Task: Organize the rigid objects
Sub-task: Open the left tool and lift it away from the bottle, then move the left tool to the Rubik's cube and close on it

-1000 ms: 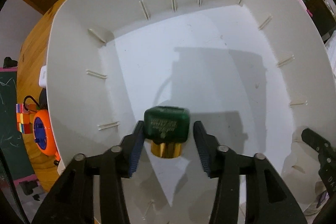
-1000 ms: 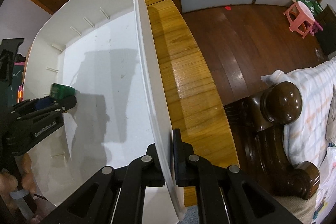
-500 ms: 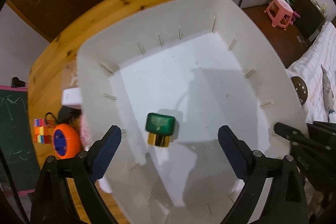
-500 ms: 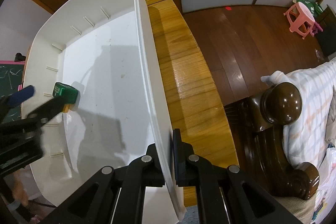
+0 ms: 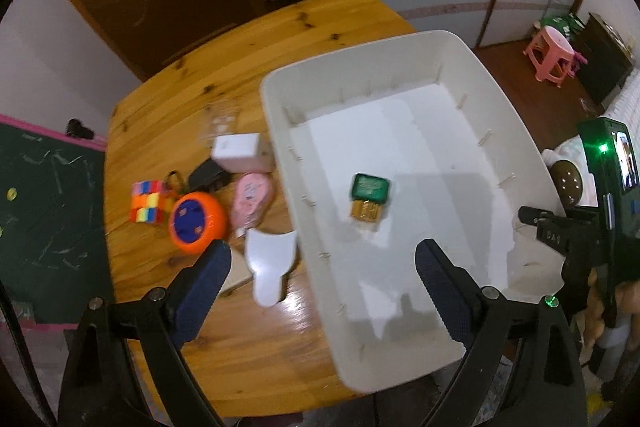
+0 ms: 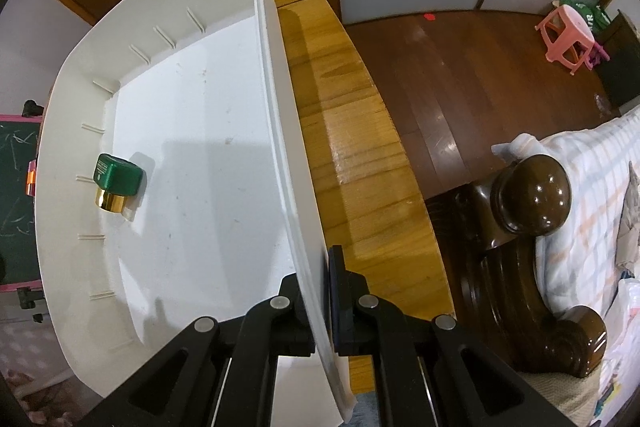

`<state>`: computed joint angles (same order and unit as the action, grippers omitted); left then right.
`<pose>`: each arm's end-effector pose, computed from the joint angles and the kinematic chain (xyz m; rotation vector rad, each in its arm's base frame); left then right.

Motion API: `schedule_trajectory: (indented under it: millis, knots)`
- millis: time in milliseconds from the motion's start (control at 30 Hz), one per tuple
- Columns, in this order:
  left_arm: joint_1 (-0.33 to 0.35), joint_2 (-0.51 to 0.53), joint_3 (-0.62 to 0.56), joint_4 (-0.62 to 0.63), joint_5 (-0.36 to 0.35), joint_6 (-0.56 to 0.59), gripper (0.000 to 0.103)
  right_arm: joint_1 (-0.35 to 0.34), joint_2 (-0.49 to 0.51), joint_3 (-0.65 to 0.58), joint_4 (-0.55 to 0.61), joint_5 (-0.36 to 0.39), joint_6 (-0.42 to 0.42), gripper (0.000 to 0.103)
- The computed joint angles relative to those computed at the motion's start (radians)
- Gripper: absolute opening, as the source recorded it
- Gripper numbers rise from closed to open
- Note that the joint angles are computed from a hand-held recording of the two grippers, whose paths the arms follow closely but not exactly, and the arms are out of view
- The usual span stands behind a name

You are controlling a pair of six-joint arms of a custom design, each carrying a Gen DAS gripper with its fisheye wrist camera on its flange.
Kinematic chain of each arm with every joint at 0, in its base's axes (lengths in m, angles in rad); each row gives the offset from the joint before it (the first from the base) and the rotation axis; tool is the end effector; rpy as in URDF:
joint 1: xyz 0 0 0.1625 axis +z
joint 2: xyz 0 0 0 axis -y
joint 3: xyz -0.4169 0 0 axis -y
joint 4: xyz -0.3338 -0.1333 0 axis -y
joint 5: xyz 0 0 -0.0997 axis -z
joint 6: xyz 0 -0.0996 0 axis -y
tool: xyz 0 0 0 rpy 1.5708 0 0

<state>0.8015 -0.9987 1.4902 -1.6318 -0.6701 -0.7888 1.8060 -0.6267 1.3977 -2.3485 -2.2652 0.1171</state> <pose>-0.2549 -0.5671 0.2577 0.2098 2.1889 -0.4026 0.2255 -0.6424 0.0985 0.1419 -2.4500 0.1637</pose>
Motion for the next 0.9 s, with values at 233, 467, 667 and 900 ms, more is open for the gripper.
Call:
schedule_trajectory:
  millis: [233,467,667,900]
  knots:
    - [-0.012,-0.056,0.038,0.038,0.016,-0.075,0.095,0.005,-0.008,-0.005,0.028,0.003,0.017,0.005]
    - [0.000,-0.075,0.047,0.056,0.017,-0.101,0.095,0.010,-0.016,0.007,0.035,-0.004,0.024,0.006]
    - [0.018,-0.103,0.051,0.082,0.022,-0.135,0.095,0.015,-0.021,0.009,0.062,-0.009,0.036,0.007]
    - [0.046,-0.143,0.056,0.124,0.029,-0.195,0.095,0.023,-0.028,0.017,0.072,-0.019,0.056,0.009]
